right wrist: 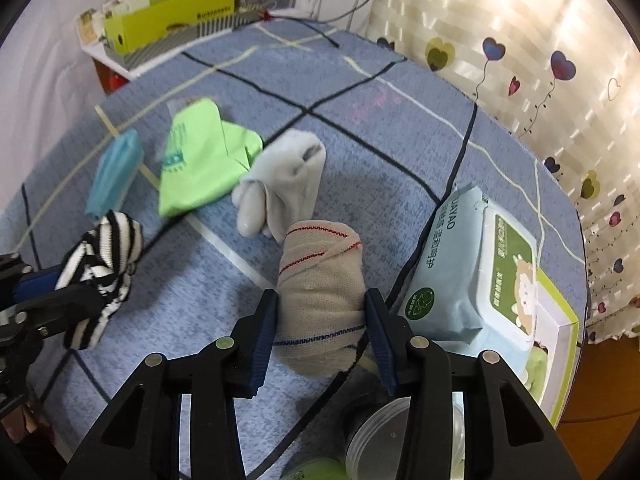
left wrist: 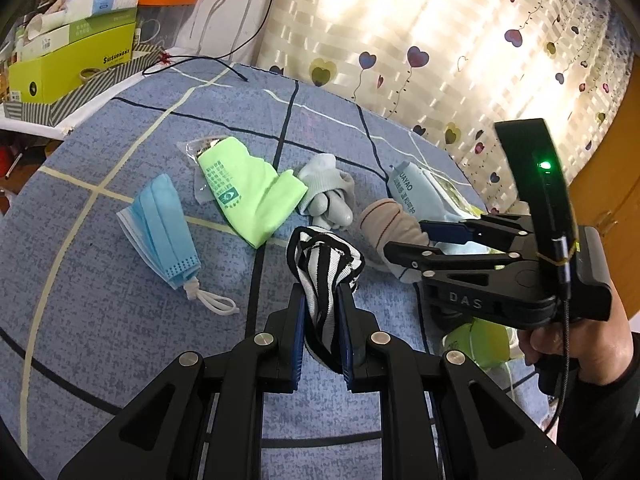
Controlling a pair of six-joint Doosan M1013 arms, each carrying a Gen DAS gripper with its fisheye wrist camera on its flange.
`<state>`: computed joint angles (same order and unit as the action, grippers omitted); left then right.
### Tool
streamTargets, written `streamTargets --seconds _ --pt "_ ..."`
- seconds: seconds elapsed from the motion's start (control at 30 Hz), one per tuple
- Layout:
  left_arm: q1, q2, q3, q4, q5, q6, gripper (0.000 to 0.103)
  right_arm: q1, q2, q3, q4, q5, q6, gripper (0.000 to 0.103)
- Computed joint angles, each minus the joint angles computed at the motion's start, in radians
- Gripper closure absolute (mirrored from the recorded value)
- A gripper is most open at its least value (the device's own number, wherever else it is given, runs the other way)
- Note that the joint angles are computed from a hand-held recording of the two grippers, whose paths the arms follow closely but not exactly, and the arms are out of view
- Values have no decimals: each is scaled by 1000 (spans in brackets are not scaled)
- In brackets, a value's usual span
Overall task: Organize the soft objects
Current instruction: 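Lift and carry the striped sock and beige towel over the tray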
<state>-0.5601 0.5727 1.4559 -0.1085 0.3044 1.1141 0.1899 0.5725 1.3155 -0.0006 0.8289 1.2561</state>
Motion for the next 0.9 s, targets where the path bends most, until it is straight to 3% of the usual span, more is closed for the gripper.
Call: streamTargets --seconds 0.17,0.57,0.9 --pt "-2 -3 2 19 -3 -20 87 -9 -24 25 69 -34 -34 61" --pt "-24 -26 -5 243 -16 -207 87 -42 -161 185 349 -218 -186 61" --pt "-62 -33 -31 348 -13 -260 87 -78 -254 284 474 -306 -264 61"
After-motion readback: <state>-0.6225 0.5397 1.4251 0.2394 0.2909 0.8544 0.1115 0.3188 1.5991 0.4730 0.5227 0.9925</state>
